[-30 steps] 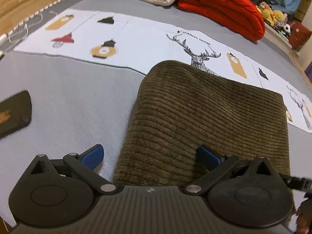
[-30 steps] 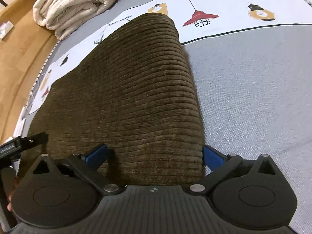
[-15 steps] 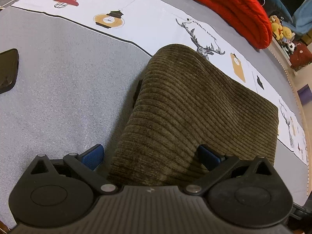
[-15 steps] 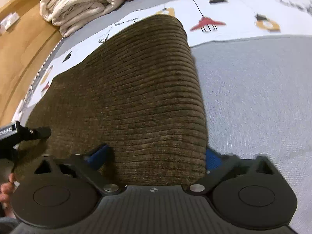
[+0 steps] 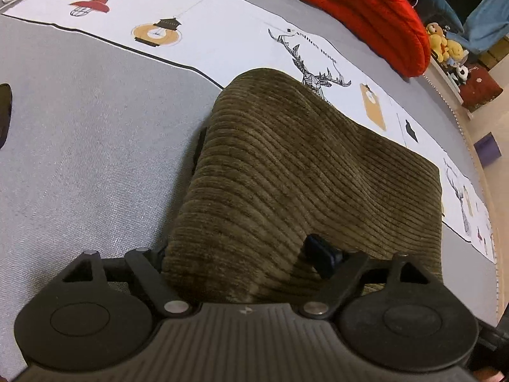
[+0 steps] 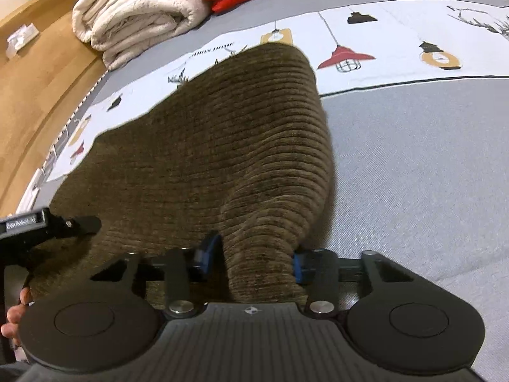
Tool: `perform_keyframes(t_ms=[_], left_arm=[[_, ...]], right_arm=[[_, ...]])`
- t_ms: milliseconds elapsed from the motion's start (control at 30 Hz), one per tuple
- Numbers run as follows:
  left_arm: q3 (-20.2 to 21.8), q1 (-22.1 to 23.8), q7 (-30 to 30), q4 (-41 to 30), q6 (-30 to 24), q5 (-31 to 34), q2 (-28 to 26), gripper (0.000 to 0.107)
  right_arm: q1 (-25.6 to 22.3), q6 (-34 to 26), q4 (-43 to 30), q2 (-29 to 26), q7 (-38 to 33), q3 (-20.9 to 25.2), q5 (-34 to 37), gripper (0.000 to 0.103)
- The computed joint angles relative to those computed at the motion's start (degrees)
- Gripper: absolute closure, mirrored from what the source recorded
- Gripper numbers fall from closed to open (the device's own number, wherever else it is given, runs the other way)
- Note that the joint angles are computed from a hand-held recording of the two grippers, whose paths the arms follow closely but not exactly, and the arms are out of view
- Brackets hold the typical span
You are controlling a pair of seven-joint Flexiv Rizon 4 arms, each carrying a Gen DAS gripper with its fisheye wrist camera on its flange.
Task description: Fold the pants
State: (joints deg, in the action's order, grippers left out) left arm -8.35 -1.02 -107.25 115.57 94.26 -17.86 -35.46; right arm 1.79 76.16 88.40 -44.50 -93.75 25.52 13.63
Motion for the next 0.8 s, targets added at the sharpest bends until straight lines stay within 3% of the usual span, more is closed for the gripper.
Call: perform_keyframes(t_ms=[200, 433, 633, 800], left_arm=[[5.5, -6.0, -2.6, -1.3, -1.4, 0.0, 0.4, 0.024], [7.7, -10.4, -3.1, -6.5, -4.1, 1.5, -1.7, 0.031], [4.8, -12.2, -1.5, -16.9, -7.8, 2.2, -7.1, 0.04], [7.3, -18.1, -2.5, -30.7, -13.4, 3.4, -14.2, 0.043]], right_arm=[[-5.3, -3.0, -3.0, -0.9, -6.4, 4.9, 3.5, 0.076], [-6.1, -2.4, -5.5, -0.8, -10.5, 3.4, 7.3, 0.08], [-7.1, 0.1, -7.9, -1.3, -10.2, 0.1, 7.5, 0.082], [-8.0, 2.1, -9.5, -2.4, -7.0, -3.8, 5.3, 0.082]])
